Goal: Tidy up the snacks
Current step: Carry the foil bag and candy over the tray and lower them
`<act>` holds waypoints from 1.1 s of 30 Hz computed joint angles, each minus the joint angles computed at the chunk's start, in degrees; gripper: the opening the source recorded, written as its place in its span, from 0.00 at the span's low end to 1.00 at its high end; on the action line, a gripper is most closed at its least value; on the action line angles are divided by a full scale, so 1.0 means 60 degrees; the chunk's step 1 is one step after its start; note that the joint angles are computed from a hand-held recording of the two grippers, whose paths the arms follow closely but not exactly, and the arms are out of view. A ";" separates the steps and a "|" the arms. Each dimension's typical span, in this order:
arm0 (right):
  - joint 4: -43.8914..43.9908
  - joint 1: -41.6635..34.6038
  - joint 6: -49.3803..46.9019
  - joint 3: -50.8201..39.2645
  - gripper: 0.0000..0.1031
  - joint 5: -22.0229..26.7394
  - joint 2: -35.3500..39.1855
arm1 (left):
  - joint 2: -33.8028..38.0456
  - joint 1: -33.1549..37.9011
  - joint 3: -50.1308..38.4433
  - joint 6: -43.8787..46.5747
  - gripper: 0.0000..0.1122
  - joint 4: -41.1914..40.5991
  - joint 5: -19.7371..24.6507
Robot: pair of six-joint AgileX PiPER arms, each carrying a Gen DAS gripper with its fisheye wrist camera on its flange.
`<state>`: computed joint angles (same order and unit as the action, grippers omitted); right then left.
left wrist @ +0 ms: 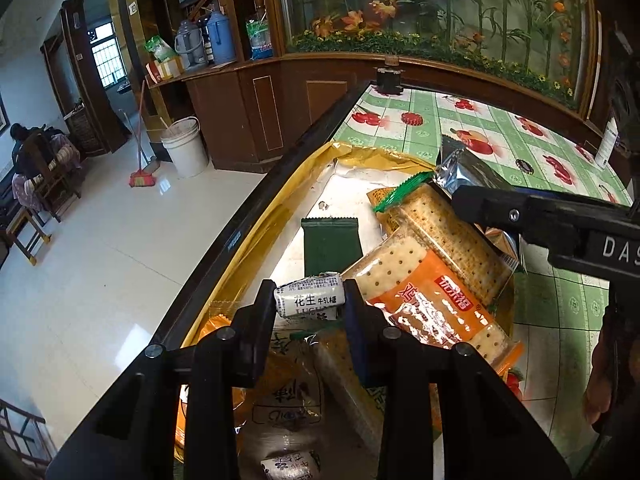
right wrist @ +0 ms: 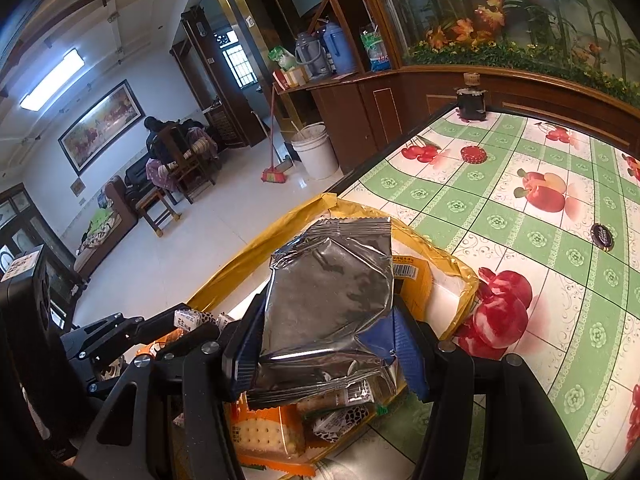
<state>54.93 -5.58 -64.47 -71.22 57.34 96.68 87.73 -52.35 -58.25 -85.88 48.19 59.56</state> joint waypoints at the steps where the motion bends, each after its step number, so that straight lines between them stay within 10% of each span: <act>1: -0.0007 0.0028 -0.0002 0.0024 0.58 -0.0025 -0.0001 | 0.0036 0.0070 0.0013 0.0047 0.27 -0.0064 -0.0087; 18: -0.0264 0.0584 0.0321 -0.0505 0.66 -0.0308 0.0564 | 0.0103 0.0504 -0.0007 0.0255 0.37 -0.0737 -0.0497; 24: 0.0061 0.0323 0.0036 -0.0284 0.76 -0.0099 0.0283 | -0.0181 -0.0033 0.0006 -0.0289 0.66 -0.0338 0.0051; 33: 0.0350 -0.0346 -0.0293 0.0365 0.78 0.0371 -0.0779 | -0.0430 -0.1057 -0.0413 -0.0656 0.67 0.0083 0.1397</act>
<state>57.03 -7.66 -66.23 -69.04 59.56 92.01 85.15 -58.69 -60.73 -89.81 48.69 67.94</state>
